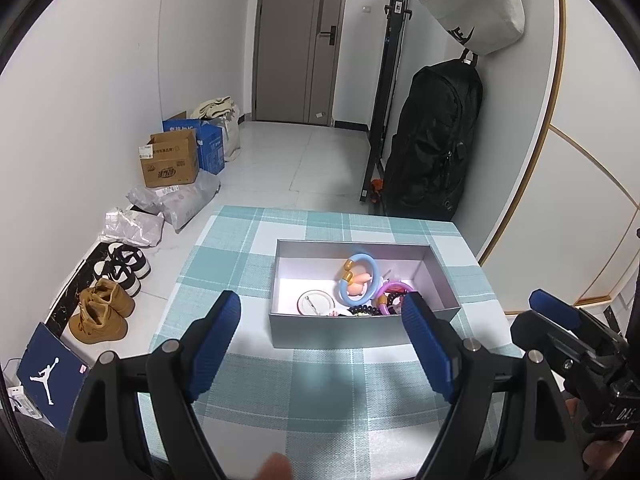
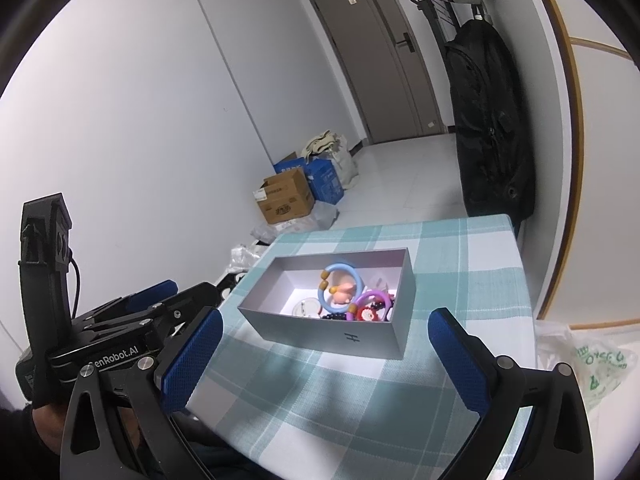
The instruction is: Organize jewelry
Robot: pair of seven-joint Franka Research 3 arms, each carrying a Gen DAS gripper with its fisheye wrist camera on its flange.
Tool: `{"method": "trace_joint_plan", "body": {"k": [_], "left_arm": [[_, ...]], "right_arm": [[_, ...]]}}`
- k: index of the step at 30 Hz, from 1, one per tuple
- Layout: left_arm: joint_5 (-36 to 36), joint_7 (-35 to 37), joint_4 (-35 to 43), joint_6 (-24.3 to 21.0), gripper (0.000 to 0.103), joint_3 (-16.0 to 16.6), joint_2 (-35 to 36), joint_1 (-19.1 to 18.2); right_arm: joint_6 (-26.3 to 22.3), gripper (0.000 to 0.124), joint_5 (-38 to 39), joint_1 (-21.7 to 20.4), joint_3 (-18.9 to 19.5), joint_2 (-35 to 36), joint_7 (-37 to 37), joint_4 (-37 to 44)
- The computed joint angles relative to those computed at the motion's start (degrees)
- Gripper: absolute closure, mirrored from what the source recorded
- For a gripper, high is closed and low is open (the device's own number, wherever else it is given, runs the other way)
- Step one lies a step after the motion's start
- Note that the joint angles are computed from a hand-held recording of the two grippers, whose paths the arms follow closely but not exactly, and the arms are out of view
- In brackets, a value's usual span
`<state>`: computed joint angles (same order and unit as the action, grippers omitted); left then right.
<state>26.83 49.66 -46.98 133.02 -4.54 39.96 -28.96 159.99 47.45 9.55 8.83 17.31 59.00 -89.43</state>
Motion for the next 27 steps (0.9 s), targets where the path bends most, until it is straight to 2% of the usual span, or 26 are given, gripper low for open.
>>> {"method": "trace_joint_plan", "body": {"k": [27], "left_arm": [[-0.33,-0.78,-0.67,-0.08,0.024,-0.16,-0.43,0.51]], "right_arm": [[-1.17,0.021,-0.68,0.01,-0.52,-0.29,1.98,-0.48]]}}
